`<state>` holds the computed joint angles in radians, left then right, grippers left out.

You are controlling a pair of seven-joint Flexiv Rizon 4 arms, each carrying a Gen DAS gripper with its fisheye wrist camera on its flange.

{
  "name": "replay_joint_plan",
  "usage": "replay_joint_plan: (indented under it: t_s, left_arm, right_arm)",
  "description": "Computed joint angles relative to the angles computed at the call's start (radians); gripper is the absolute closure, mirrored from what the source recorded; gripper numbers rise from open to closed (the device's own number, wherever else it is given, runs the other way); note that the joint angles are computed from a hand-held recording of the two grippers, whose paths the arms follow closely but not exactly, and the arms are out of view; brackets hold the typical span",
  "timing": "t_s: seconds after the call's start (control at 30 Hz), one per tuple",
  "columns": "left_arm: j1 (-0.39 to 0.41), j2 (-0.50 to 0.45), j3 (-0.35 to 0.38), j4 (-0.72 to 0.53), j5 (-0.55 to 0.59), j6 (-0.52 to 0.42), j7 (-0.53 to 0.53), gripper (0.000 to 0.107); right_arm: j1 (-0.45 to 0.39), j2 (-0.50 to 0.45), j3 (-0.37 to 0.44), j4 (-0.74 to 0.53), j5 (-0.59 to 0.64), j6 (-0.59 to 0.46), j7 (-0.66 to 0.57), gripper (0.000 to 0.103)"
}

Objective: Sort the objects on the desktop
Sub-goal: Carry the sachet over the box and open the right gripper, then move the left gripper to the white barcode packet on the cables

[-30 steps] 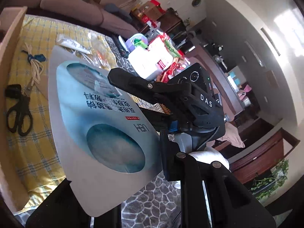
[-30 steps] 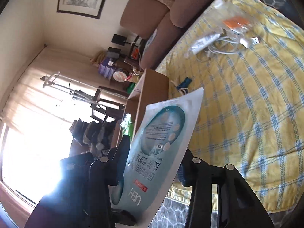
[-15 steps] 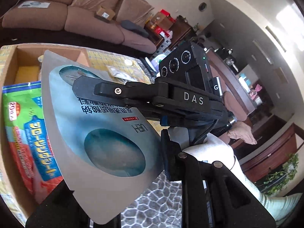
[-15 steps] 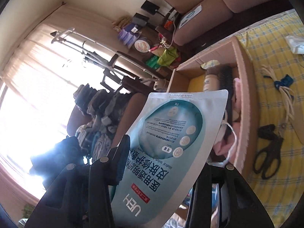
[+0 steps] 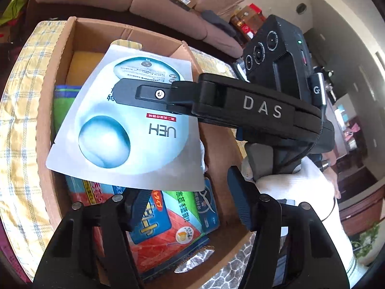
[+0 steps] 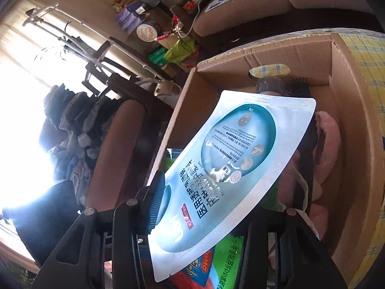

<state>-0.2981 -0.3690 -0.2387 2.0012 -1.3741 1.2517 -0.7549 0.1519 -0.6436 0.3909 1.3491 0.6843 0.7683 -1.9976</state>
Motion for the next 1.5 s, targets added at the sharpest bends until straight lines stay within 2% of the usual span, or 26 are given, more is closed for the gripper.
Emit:
replay_joint_plan:
  t_s: [0.1,0.13,0.17,0.27,0.37,0.4,0.47,0.53,0.6,0.63,0.67,0.7,0.73,0.8,0.87,0.9,1.07,1.1,1.23,1.37,1.5]
  left_arm:
    - [0.038,-0.044,0.061,-0.067,0.287,-0.099,-0.183,0.049]
    - [0.045,-0.06,0.087,-0.1,0.396,-0.13,-0.241,0.051]
    - [0.049,-0.077,0.116,-0.141,0.505,-0.172,-0.293,0.059]
    - [-0.003,-0.144,0.271,-0.335,0.917,-0.327,-0.522,0.06]
    - [-0.032,-0.2,0.353,-0.485,1.139,-0.458,-0.647,0.06]
    - [-0.039,-0.214,0.366,-0.519,1.192,-0.481,-0.67,0.057]
    - [-0.022,-0.227,0.357,-0.545,1.224,-0.488,-0.699,0.054]
    - [0.011,-0.226,0.33,-0.536,1.216,-0.455,-0.727,0.051]
    - [0.047,-0.204,0.28,-0.484,1.194,-0.384,-0.724,0.04]
    - [0.075,-0.201,0.242,-0.469,1.164,-0.358,-0.71,0.038]
    - [0.094,-0.2,0.21,-0.456,1.139,-0.334,-0.71,0.03]
    - [0.105,-0.178,0.191,-0.413,1.122,-0.296,-0.712,0.018]
    - [0.11,-0.17,0.181,-0.398,1.117,-0.277,-0.718,0.014]
    - [0.105,-0.126,0.174,-0.336,1.12,-0.234,-0.732,0.011]
    - [0.092,-0.081,0.174,-0.286,1.136,-0.203,-0.751,0.006]
    - [0.094,-0.058,0.161,-0.254,1.128,-0.186,-0.742,0.004]
    - [0.088,0.032,0.093,-0.131,1.038,-0.106,-0.697,0.004]
    - [0.079,0.041,0.085,-0.12,1.026,-0.096,-0.696,0.004]
    - [0.027,0.061,0.061,-0.088,1.002,-0.034,-0.705,0.004]
    - [-0.033,0.027,0.049,-0.129,1.021,-0.031,-0.741,0.004]
    - [-0.11,-0.043,0.081,-0.244,1.125,-0.101,-0.818,0.004]
  right_arm:
    - [-0.001,-0.017,-0.008,-0.031,-0.004,-0.012,0.025,0.058]
    - [0.001,-0.023,-0.013,-0.04,-0.009,-0.012,0.033,0.058]
    - [0.006,-0.028,-0.019,-0.047,-0.019,-0.007,0.041,0.058]
    - [0.02,-0.043,-0.037,-0.061,-0.06,0.008,0.063,0.058]
    - [0.015,-0.055,-0.039,-0.069,-0.075,0.018,0.086,0.058]
    - [0.02,-0.057,-0.044,-0.07,-0.089,0.022,0.099,0.058]
    - [0.023,-0.062,-0.051,-0.072,-0.121,0.01,0.117,0.058]
    - [0.025,-0.056,-0.052,-0.064,-0.143,0.009,0.129,0.058]
    - [0.01,-0.04,-0.041,-0.049,-0.142,0.012,0.118,0.058]
    - [0.002,-0.027,-0.036,-0.037,-0.139,0.018,0.108,0.058]
    - [0.0,-0.013,-0.037,-0.022,-0.141,0.029,0.103,0.057]
    - [-0.001,0.002,-0.038,-0.006,-0.145,0.033,0.101,0.053]
    - [-0.008,0.018,-0.034,0.007,-0.142,0.033,0.092,0.049]
    - [-0.012,0.052,-0.034,0.043,-0.139,0.052,0.075,0.028]
    - [-0.005,0.101,-0.042,0.098,-0.152,0.093,0.056,0.026]
    - [-0.008,0.126,-0.04,0.125,-0.152,0.107,0.039,0.021]
    - [-0.026,0.269,-0.049,0.266,-0.144,0.146,-0.053,0.012]
    - [-0.03,0.297,-0.056,0.296,-0.141,0.155,-0.069,0.008]
    - [-0.07,0.39,-0.093,0.389,-0.07,0.193,-0.115,0.006]
    - [-0.118,0.455,-0.147,0.457,0.031,0.219,-0.152,0.002]
    - [-0.126,0.509,-0.195,0.552,0.044,0.369,-0.184,0.001]
